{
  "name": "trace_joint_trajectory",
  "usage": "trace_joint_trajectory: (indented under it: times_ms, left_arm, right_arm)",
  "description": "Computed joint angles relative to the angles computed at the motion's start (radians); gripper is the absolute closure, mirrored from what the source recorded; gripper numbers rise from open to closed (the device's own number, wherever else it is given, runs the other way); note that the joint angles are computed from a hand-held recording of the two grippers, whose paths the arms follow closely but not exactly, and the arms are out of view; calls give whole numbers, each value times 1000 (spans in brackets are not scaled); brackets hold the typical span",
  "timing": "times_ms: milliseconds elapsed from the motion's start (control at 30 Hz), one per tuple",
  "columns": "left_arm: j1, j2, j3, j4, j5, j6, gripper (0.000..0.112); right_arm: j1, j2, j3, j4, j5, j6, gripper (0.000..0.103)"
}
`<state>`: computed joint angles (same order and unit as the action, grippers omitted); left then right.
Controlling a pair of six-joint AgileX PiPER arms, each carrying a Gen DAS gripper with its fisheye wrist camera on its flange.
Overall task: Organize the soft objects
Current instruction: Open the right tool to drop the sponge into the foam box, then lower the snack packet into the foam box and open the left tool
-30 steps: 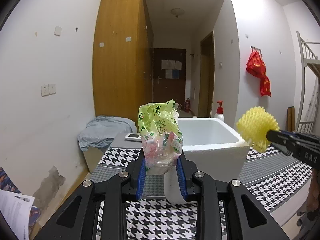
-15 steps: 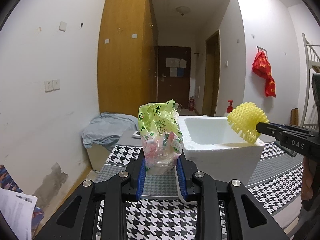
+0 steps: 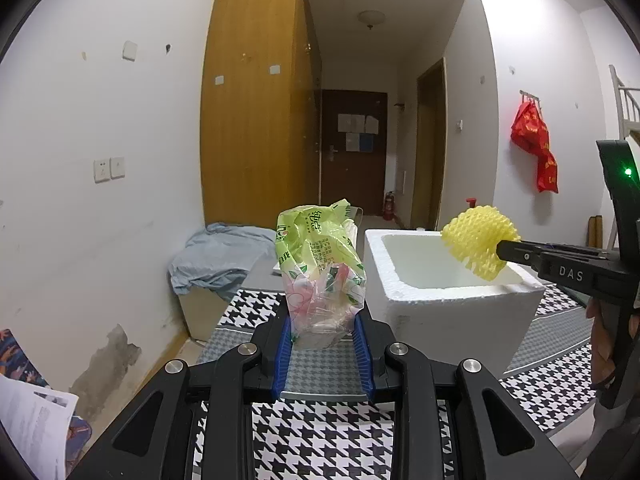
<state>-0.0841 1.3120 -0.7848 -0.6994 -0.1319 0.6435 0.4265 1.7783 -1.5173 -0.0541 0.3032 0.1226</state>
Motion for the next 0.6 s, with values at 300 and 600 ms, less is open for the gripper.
trace_joint_trajectory:
  times_ms: [300,600]
  left_arm:
    - [10,2,2,9,-6,-17,83]
    - [18,10,-8,178,10,-179,83]
  right_arm:
    - [4,28,-36,-8,7,-3,36]
    - [19,-1,12,-190,-23,178,5]
